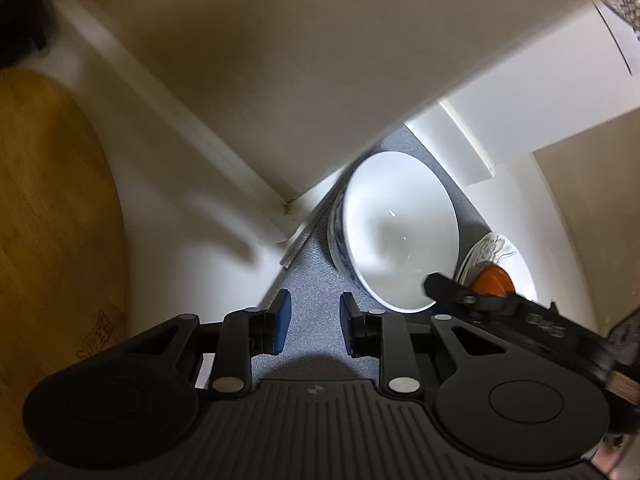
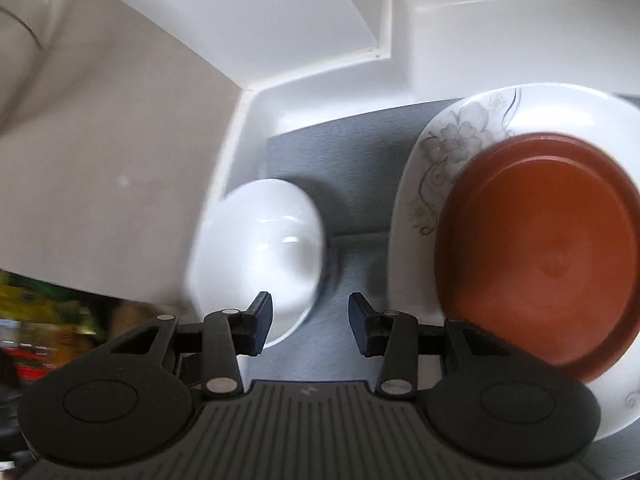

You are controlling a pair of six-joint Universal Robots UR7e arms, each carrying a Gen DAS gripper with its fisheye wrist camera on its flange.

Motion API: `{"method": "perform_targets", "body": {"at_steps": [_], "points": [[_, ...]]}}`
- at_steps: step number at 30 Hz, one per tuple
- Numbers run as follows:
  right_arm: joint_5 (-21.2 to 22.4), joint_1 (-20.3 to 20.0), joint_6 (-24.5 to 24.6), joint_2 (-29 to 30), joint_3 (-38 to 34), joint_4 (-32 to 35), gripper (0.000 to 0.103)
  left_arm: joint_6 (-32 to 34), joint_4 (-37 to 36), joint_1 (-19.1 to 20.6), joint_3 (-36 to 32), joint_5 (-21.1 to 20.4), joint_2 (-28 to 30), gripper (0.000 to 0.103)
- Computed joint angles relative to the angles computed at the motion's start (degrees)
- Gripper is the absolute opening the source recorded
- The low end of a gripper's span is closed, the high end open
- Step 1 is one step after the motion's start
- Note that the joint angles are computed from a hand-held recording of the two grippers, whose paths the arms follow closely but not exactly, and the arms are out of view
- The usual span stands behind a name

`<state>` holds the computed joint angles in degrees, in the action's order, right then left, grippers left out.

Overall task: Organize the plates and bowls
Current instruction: 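Move both grippers to the rim of the white blue-rimmed bowl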

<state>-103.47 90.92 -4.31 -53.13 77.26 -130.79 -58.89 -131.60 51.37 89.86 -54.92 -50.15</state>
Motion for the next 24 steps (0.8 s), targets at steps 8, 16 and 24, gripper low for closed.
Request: {"method": "perform_targets", "body": {"at_steps": [8,16,24], "points": [[-1.93,1.05,-0.63,1.93,-1.91,3.17,0.015,-2.37,-3.31,0.9,1.97,-2.28,-1.82,0.027],[-1.94,0.84,-3.92,-0.47,-1.37,9.38,0.015,-1.18,-2.1,0.7,1.04,-2.18,-1.14,0.027],[-0.84,-0.16,-5.53,-2.67,1.46,8.78,0.016,0.24,-1.48,1.58,-1.16,-2.1,2.25,0.021]]}}
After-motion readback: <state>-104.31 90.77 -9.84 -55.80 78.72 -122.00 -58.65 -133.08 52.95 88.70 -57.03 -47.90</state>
